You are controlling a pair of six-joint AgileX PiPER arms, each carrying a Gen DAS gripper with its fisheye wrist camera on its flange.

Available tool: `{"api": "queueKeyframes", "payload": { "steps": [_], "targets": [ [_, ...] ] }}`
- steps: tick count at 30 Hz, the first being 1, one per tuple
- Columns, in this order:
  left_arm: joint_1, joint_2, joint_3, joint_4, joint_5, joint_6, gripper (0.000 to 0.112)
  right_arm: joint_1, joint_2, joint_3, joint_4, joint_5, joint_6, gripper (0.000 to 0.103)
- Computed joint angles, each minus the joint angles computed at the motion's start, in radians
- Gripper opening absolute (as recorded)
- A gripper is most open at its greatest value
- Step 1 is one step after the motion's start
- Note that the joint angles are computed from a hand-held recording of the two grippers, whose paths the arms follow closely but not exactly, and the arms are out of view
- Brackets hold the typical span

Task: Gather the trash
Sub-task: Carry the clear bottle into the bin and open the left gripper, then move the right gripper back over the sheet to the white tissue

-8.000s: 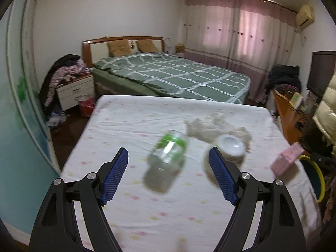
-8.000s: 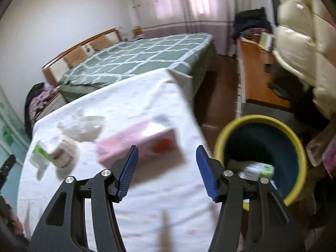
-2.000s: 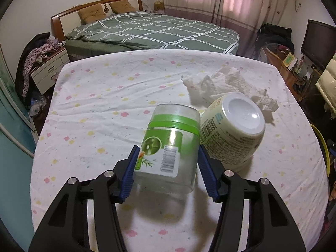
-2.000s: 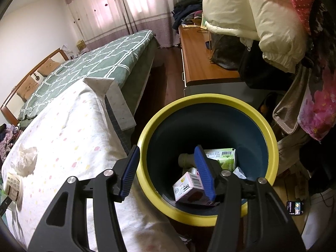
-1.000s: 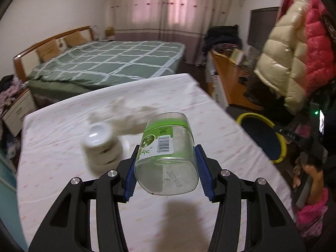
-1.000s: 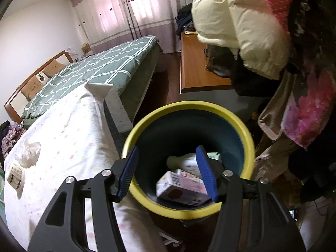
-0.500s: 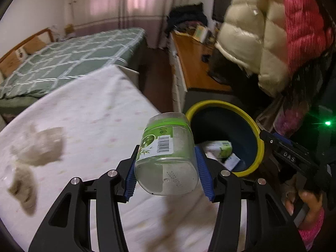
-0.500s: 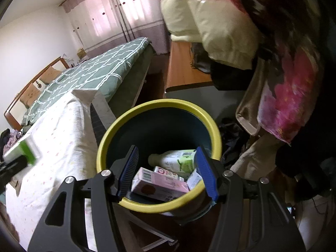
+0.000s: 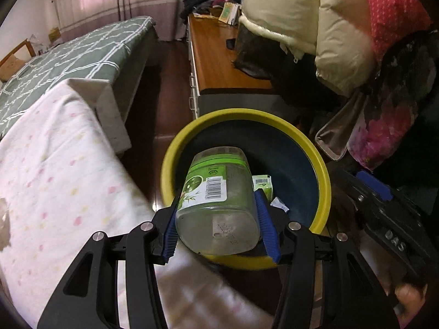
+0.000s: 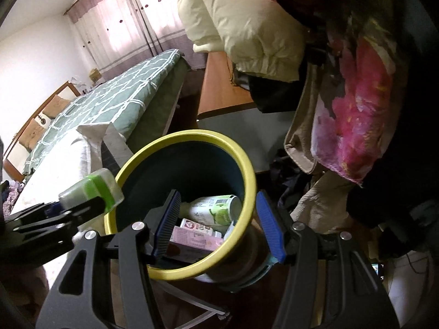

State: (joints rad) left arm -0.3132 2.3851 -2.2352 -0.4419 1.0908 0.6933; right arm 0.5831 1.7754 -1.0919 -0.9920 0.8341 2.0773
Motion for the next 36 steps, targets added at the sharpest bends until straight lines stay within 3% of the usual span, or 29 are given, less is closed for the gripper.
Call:
{"api": "queueKeyframes", "payload": {
  "steps": [4, 5, 6, 7, 10, 20, 31, 36],
  "targets": [
    [-0.024, 0.051, -0.077, 0.033, 0.027, -0.057, 0.052, -0.007, -0.012, 0.013, 0.011, 0.014, -0.005, 0.055],
    [-0.027, 0.056, -0.083, 0.036, 0.024, -0.065, 0.056, -0.007, -0.013, 0.014, 0.013, 0.017, -0.006, 0.056],
    [-0.026, 0.041, -0.056, 0.034, -0.001, -0.063, 0.071, -0.007, -0.013, 0.015, 0.013, 0.018, -0.006, 0.057],
    [-0.022, 0.005, 0.004, 0.021, -0.047, -0.044, 0.076, -0.006, -0.012, 0.012, 0.014, 0.020, -0.008, 0.057],
    [-0.001, -0.090, 0.139, -0.012, -0.131, 0.028, 0.076, -0.003, -0.011, 0.008, 0.016, 0.021, -0.013, 0.058],
    [0.251, -0.331, 0.444, -0.279, -0.199, 0.305, 0.081, 0.027, 0.055, -0.107, 0.044, 0.040, -0.095, 0.058],
    [0.545, -0.346, 0.459, -0.403, -0.216, 0.437, 0.086, 0.066, 0.187, -0.366, 0.117, 0.108, -0.284, 0.058],
    [0.672, -0.296, 0.408, -0.428, -0.236, 0.459, 0.088, 0.077, 0.295, -0.580, 0.175, 0.149, -0.446, 0.059]
  ]
}}
